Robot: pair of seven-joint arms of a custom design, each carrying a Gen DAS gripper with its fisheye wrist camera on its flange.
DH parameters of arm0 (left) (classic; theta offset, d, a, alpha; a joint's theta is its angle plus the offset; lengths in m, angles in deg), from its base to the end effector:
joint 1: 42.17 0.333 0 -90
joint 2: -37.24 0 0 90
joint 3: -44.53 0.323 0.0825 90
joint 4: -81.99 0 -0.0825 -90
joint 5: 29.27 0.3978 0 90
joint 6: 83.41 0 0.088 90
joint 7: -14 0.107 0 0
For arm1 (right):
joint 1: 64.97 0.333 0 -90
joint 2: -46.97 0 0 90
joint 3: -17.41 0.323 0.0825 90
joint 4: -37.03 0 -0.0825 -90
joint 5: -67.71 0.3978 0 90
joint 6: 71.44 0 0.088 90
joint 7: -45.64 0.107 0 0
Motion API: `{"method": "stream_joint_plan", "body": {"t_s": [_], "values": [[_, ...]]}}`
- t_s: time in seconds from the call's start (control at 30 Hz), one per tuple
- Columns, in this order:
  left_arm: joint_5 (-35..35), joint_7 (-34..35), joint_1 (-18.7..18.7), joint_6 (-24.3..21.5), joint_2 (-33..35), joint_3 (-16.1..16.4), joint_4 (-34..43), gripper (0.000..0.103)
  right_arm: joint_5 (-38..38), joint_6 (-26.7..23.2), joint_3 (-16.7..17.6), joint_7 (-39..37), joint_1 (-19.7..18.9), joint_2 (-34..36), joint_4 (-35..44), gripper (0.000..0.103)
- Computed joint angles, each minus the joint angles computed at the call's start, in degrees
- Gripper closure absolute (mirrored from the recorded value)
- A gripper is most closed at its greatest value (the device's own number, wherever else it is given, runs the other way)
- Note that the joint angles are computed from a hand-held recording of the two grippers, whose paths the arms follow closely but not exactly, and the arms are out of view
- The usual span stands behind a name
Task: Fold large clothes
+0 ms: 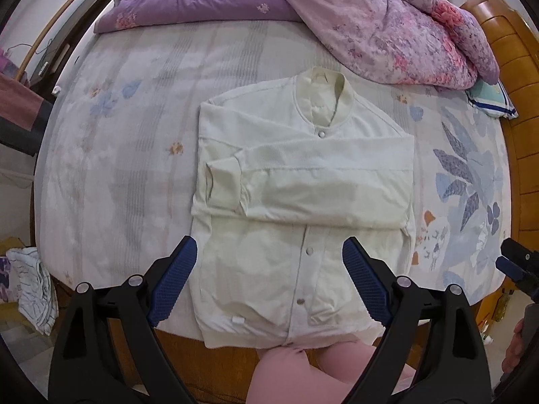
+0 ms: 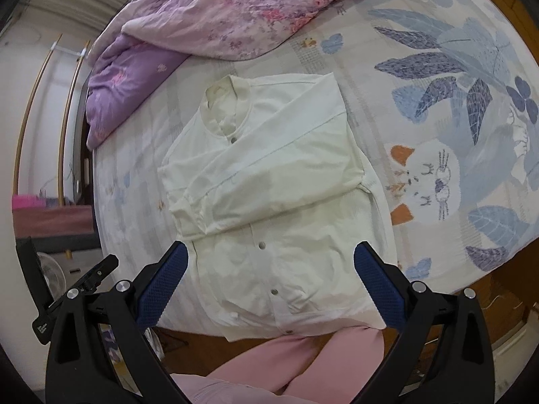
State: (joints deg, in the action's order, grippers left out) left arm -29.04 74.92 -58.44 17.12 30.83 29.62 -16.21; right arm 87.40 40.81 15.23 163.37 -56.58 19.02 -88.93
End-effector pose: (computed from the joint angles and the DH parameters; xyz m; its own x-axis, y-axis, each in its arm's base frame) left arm 0.4671 -0.2915 0.6387 -0.0408 -0.9982 0.0434 -0.9888 0.0341 -0.1454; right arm 0.4344 0.0666 0.6052 -0.4018 -0.8172 -0.4132 -0.8902 0.4544 -0.0330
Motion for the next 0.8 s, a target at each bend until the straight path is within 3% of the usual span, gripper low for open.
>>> {"method": "stream_joint_plan", "body": {"t_s": [0.4,0.63,0.8], "values": [[3.1,3.0,2.7,-4.3,14.3,2.8,13.4,0.014,-1.5,-0.4,-0.7,1.8,-1.9,10.6,8.7,0.008],[8.4,5.4,2.7,-8.3,27.2,5.0,24.1,0.014,-2.1,-4.0,-1.2,-1.9,-3.6,25.3,20.5,0.008],[8.1,4.1,4.3,-7.3,33.7,6.8,27.6,0.014,-4.2,-6.0,-0.5,-6.5,-5.0,37.0,30.2,0.008]]}}
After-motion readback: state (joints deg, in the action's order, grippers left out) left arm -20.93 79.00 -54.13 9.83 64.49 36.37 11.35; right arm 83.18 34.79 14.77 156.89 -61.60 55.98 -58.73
